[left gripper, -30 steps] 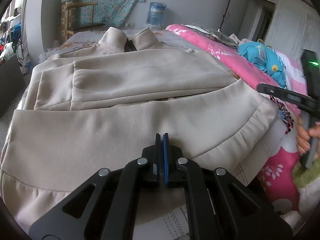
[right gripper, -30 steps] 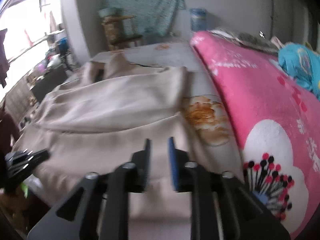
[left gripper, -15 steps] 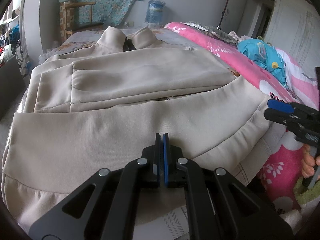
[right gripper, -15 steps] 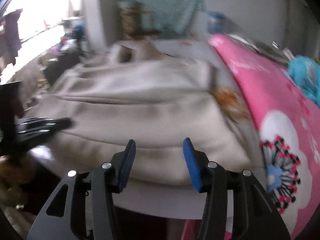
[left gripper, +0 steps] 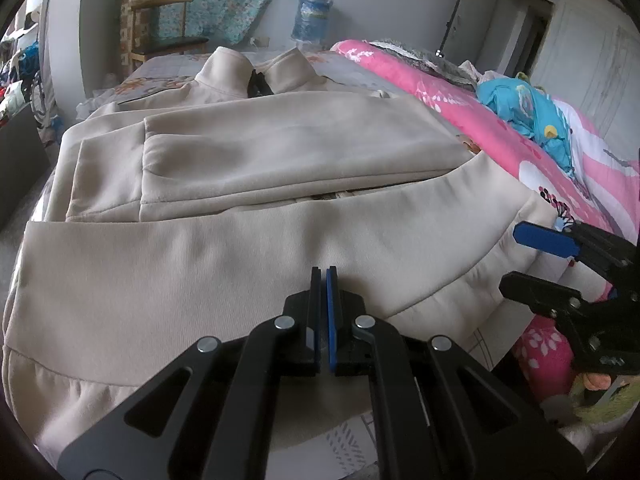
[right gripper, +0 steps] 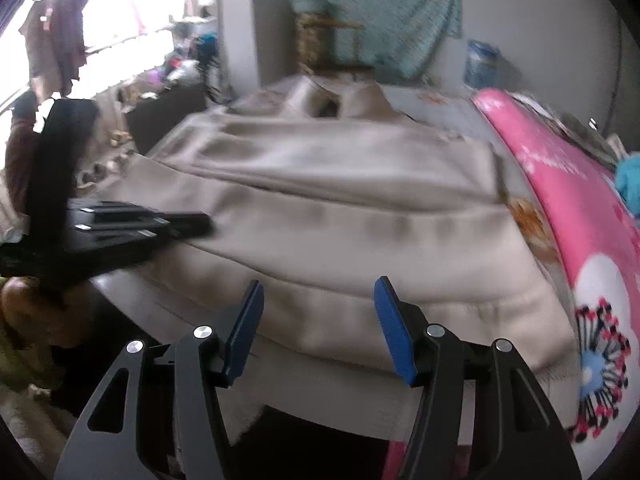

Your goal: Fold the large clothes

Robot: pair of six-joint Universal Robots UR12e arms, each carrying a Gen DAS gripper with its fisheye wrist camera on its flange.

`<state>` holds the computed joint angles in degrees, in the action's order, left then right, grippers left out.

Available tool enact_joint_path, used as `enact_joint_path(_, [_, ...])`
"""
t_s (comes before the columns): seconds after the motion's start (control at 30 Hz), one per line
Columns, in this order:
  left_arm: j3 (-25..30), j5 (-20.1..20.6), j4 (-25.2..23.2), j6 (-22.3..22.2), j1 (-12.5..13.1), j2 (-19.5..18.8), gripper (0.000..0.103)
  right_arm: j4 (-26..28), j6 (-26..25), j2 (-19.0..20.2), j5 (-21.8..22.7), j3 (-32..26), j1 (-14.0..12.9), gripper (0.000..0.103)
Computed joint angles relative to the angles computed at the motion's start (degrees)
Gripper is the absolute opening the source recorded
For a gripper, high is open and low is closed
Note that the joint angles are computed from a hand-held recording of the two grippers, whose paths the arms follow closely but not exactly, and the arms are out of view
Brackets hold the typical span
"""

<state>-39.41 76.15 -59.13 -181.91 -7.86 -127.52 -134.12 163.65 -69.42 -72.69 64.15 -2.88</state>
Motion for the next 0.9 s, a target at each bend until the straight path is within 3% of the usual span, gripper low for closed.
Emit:
enact_joint_path(0.13, [-0.1, -0.1, -0.1, 0.0, 0.0, 0.1, 0.004, 0.4, -1.1, 0.6, 0.7, -0.4, 0.7, 0.056])
enact_joint_path(0.2, [-0.2, -0.3, 0.0, -0.2, 0.0, 0.2, 0.004, 2.6, -2.3, 1.3, -1.6, -1.0, 1.4, 0.058])
enact_joint_path(0.3, [-0.2, -0.1, 0.0, 0.0, 0.0, 0.2, 0.004, 1.3, -3.6, 1.0, -3.8, -0.5, 2.1, 0.058])
enact_joint_path(0.5, [-0.3, -0.2, 0.0, 0.0, 0.1, 0.2, 0.004, -0.5, -3.1, 0.4, -1.4, 0.1, 1.8, 0.058])
enact_joint_path(0.7, [-0.7, 0.0, -0.1, 0.6, 0.0, 0.8, 0.005, 0.3, -4.3, 1.0, -3.6, -0.1, 2.5, 0.059])
enact_joint_path(0.9, [-5.7, -0.3, 1.7, 3.9, 0.1, 4.4, 0.024, 0.6, -4.2, 0.9, -3.6, -0.1, 2.4, 0.059])
